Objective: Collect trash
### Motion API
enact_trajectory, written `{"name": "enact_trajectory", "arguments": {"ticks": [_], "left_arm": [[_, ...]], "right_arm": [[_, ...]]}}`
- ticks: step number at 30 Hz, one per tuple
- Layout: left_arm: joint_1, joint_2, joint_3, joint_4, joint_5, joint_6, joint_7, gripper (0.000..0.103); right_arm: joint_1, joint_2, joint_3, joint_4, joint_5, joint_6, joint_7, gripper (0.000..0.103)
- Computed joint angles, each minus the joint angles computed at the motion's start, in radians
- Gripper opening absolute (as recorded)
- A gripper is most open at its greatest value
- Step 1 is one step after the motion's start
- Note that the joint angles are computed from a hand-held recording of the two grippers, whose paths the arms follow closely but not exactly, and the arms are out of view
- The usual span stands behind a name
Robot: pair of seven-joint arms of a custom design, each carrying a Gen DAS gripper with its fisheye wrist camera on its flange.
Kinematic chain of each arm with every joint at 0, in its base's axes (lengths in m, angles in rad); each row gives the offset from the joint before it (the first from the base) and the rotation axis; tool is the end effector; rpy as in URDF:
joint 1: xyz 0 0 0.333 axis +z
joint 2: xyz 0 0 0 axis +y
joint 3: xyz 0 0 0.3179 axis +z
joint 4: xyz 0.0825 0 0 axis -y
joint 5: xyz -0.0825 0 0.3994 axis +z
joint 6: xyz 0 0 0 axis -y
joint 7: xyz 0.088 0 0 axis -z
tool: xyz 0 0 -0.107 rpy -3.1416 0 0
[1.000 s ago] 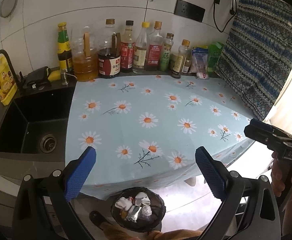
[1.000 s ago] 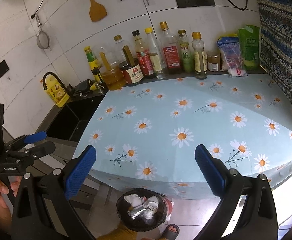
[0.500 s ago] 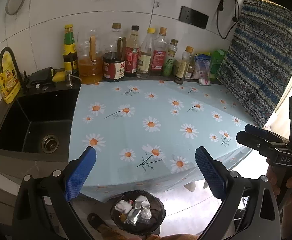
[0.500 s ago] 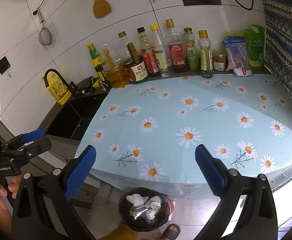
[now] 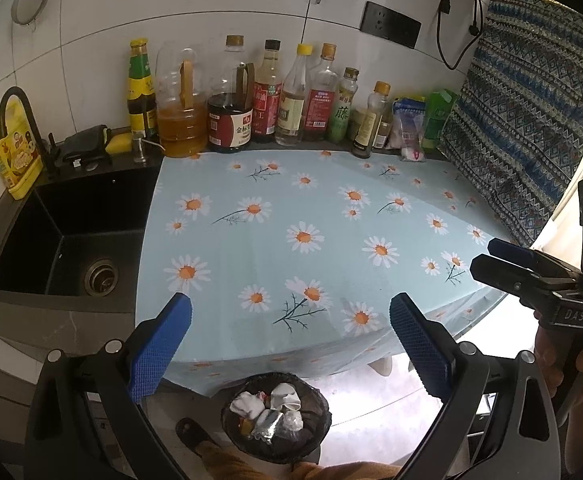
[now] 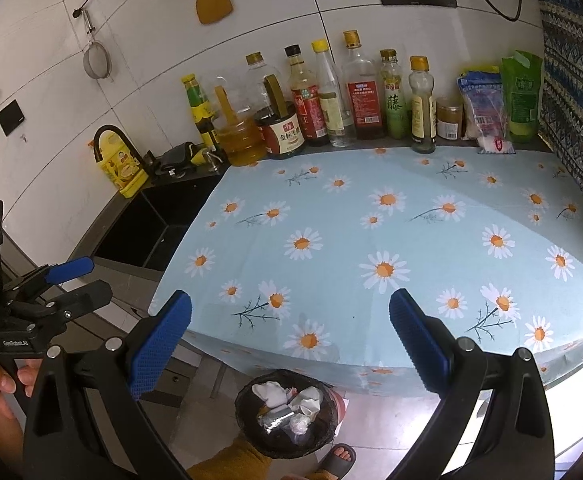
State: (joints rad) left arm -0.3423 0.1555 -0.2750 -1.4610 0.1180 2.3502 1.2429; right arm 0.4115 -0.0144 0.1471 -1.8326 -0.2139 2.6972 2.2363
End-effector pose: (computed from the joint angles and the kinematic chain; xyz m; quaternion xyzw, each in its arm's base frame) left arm 0.5558 -0.3719 0.6815 -0.5454 0.7556 -0.3328 0.1445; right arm 0.5248 0.3371 0.6329 -0.6520 0.6238 -0.1552 0.4022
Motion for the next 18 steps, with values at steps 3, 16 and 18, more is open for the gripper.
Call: {"name": "enact_trajectory", "arguments": {"ticks": [3,16,18], "left_arm": [[0.000,0.000,0.002,-0.004,0.006,0.008,-0.002,0.096],[-0.003,0.013,0.004,0.019,0.012,-0.029,-0.021,0.096],[-0.003,0.015,0.004,0.021,0.014,-0.035,-0.025,0.096]], "right_arm": [[0.000,0.002,0.000,-0.002,-0.004,0.006,0.006,0.098],[0.005,0.021,-0.008,0.014,0.034,0.009,-0.013,0.098],[0.006,0.025,-0.009,0.020,0.043,0.004,-0.021,0.098]]}}
